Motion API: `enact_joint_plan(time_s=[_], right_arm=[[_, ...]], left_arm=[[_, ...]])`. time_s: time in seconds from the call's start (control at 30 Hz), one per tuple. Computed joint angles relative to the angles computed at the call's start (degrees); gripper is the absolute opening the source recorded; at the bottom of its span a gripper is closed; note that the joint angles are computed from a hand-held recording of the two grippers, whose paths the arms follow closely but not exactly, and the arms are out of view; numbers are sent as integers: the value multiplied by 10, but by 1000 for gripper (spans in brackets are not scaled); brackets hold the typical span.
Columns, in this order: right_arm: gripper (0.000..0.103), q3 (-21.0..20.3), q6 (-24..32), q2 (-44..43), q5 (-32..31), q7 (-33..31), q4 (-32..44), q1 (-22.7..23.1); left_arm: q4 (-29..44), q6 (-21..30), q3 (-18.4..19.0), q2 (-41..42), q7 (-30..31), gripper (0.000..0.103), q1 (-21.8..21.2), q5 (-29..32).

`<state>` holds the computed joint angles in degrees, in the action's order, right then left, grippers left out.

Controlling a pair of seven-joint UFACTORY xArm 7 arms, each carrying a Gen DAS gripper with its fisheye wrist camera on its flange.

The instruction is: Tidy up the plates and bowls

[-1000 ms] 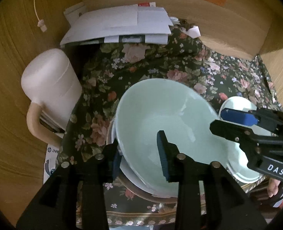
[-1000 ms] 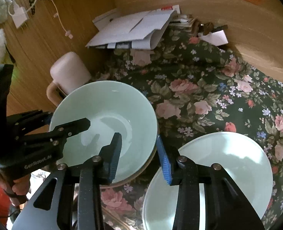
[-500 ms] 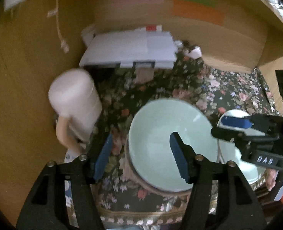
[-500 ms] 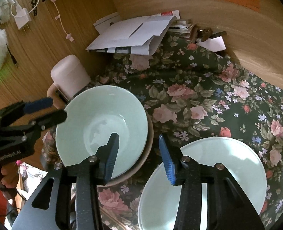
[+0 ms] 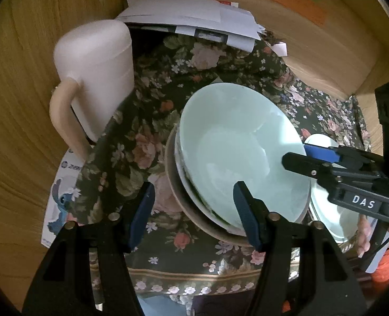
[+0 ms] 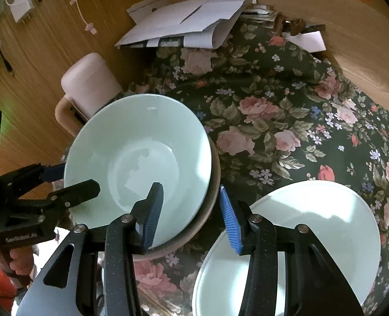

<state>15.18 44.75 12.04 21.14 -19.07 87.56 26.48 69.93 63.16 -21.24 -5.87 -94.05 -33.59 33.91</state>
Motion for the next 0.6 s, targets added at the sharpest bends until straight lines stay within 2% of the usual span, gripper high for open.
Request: enact_joint_plan(time_s=[0.07,0.2,0.37,0.6], right_arm=[[42,0,6,7,-3,2,7,1],[44,1,37,32,-4,6,34,3],[44,2,38,47,-20,14,45,10],[41,3,0,43,-34,20,27,17]], left_arm=[[-6,-15,4,-1,-3,61,2,-4],[-24,-59,11,-4,-5,49,11,-16],[-18,-53,9,6,-4,49,11,-8],[-13,-42,10,12,-10,49,9,3]])
